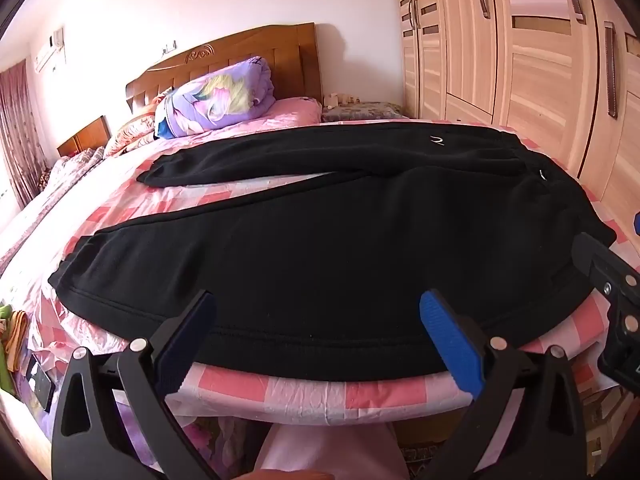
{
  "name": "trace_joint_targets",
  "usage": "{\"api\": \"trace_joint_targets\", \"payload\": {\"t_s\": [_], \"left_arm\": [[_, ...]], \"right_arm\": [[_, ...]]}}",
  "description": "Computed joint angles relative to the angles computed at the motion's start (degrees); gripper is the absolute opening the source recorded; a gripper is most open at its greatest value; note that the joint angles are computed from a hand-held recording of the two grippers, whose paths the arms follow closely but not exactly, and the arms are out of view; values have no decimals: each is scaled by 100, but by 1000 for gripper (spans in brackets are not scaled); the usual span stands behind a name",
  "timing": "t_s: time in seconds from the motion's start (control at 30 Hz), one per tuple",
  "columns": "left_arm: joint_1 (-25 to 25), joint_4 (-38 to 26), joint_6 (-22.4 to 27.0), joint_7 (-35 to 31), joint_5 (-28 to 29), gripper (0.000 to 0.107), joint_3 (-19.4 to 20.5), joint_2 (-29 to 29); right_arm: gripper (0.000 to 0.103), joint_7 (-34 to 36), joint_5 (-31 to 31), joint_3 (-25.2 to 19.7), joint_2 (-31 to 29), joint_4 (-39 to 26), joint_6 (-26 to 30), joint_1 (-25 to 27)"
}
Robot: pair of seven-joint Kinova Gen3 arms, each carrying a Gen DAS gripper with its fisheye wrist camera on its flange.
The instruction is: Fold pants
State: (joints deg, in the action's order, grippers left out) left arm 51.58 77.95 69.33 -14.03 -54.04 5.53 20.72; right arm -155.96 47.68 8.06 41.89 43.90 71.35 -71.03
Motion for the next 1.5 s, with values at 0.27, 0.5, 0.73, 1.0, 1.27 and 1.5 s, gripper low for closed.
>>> {"api": "trace_joint_targets", "payload": {"t_s": [0.27,0.5,0.73,1.0,1.27,1.5], "left_arm": [[1,-28,-17,-30,21,102,10,17],[33,86,-122,81,-20,102,-15,25],[-25,135,-169,54,51,102,14,-31],[-66,172,-195,49,89,102,42,-61],[-46,142,-186,7,87,102,38,-31],[-40,152,-197,29,101,102,33,-36]], "right_arm": [[99,-156,24,19,46,11,-65,-46],[99,-270,-41,-56,-123,300,-259,18],[99,-297,-92,-132,-179,384,-342,97],[99,-327,-132,-155,-190,414,-368,124],[99,-415,-188,-192,-242,518,-431,167],[99,-413,-221,-210,-236,493,-417,187]]}}
